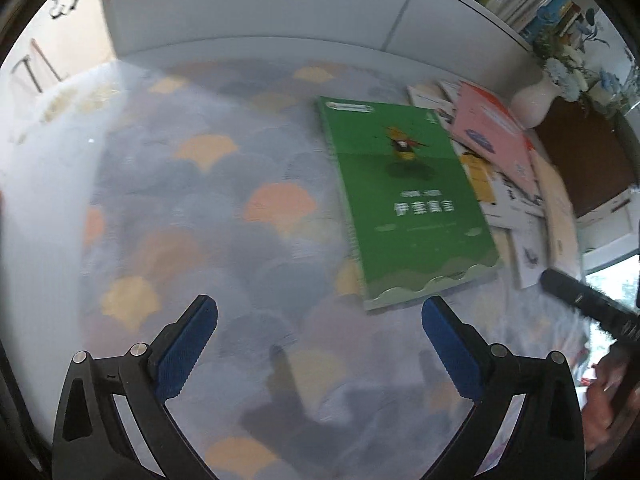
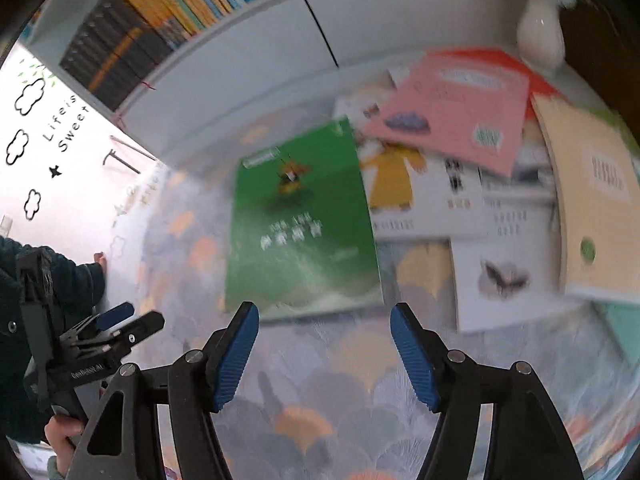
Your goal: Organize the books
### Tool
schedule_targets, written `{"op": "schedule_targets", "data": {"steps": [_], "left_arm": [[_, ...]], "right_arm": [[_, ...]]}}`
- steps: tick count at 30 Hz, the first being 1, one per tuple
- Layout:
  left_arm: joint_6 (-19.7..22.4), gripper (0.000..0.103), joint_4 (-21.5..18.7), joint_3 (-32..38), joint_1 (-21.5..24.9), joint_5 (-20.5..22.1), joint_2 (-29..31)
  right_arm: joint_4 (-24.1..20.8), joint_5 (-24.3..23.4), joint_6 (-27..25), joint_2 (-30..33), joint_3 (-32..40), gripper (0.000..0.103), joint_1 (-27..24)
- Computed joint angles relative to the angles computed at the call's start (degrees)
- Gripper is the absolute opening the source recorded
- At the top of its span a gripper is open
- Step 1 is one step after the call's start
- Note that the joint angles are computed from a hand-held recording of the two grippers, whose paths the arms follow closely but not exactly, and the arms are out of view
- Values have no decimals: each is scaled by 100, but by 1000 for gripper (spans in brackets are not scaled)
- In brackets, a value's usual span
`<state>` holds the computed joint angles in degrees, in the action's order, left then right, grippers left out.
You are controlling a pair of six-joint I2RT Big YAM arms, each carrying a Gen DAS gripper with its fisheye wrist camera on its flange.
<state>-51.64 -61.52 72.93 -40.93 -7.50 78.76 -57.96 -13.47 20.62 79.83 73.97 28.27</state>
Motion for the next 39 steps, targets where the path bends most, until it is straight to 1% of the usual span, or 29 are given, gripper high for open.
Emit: {"op": "schedule_targets", "data": {"steps": [2,3,4,8,9,10,11,12,13,14,15,16,18,20,21,23,25,27,29,31,32,34,35,36,37,38,39], "left_arm": [[183,102,311,6,56,290,85],[255,102,493,-11,90,460,108],[285,102,588,9,119,567,159],[420,102,710,147,261,777,388],[459,102,786,146,308,849,424],[488,102,941,135,366,969,483],[501,102,1117,82,428,1115,506],[464,102,1472,-51,524,1433,502],[319,102,1852,-194,627,1779,515],[201,102,1987,-237,688,1908,554],[115,102,2067,-262,723,1969,588],[77,102,2142,-285,744,2005,612],[95,100,2201,-287,743,2029,647],[207,100,2245,-284,751,2203,694],[247,100,2203,-261,741,2229,731],[353,100,2130,-203,722,2213,793],[391,100,2122,-195,726,2211,798],[395,100,2248,-281,756,2290,764],[356,100,2509,-432,804,2468,698],[218,100,2787,-607,861,2604,606],[67,101,3011,-729,899,2730,549],[-159,99,3244,-878,939,2863,456],[-180,94,3321,-922,950,2955,410],[-218,92,3488,-1003,961,3118,335],[-290,89,3709,-1091,963,3294,256],[-328,89,3837,-1127,953,3391,210],[-306,84,3871,-1112,929,3416,175]], "right_arm": [[23,71,-5,35,-45,66,7],[31,48,8,59,-43,66,0],[32,14,34,84,-28,66,-10],[85,41,63,212,78,66,-42],[122,-31,46,266,112,66,-80],[187,-246,43,296,107,66,-126],[306,-585,50,339,75,66,-211],[471,-861,115,420,19,66,-306],[478,-910,166,502,31,62,-335],[451,-938,209,605,60,56,-375],[401,-963,232,707,101,45,-411],[384,-978,233,783,131,44,-437],[448,-998,214,850,130,43,-468],[500,-1271,159,965,134,43,-534],[468,-1221,129,1022,163,43,-538],[403,-960,60,1106,213,43,-533],[454,-968,71,1118,205,43,-564],[594,-1001,103,1137,185,43,-549],[820,-1215,77,1171,122,45,-544],[1007,-1316,150,1177,80,45,-526],[1051,-1494,206,1204,77,43,-536],[1123,-2030,377,1255,22,37,-562],[1183,-2138,417,1233,-32,37,-556],[1342,-2303,499,1163,-144,36,-560],[1694,-2606,680,1030,-347,36,-617],[1989,-2799,856,920,-530,36,-647],[2082,-2860,927,855,-609,36,-656]]}}
